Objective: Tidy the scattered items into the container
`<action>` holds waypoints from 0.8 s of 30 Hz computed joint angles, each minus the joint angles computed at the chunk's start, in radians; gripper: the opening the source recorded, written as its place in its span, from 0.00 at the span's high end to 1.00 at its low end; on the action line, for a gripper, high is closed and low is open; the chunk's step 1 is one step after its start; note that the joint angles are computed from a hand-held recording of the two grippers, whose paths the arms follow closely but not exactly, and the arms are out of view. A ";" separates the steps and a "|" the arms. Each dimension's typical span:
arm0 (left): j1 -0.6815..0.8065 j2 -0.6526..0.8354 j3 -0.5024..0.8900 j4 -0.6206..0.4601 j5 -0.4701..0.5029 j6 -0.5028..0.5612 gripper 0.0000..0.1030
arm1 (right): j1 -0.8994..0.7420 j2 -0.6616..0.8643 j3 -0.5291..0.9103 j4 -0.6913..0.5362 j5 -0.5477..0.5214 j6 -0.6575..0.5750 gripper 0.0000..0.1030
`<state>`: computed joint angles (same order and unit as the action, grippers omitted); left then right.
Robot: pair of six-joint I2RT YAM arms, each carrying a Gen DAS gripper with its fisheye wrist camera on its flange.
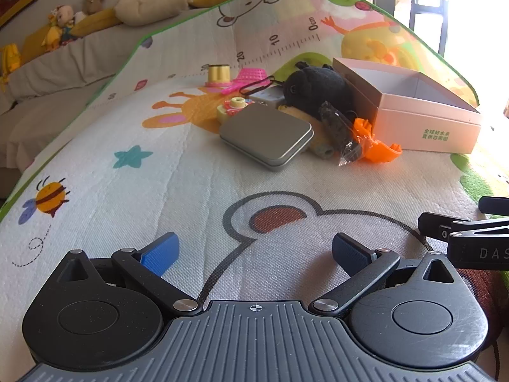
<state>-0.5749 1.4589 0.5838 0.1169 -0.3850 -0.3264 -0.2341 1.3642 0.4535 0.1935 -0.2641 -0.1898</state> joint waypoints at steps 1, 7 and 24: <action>-0.002 0.002 0.003 -0.002 -0.003 0.000 0.00 | 0.001 0.001 0.000 0.001 0.002 0.000 0.00; -0.004 -0.001 0.002 -0.007 -0.007 0.000 0.00 | -0.004 0.006 0.004 0.000 -0.004 -0.002 0.00; 0.000 0.002 -0.001 0.001 -0.005 0.002 0.00 | -0.008 -0.002 0.004 -0.008 -0.005 -0.007 0.00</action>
<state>-0.5747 1.4607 0.5825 0.1175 -0.3902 -0.3244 -0.2422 1.3623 0.4575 0.1859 -0.2692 -0.1966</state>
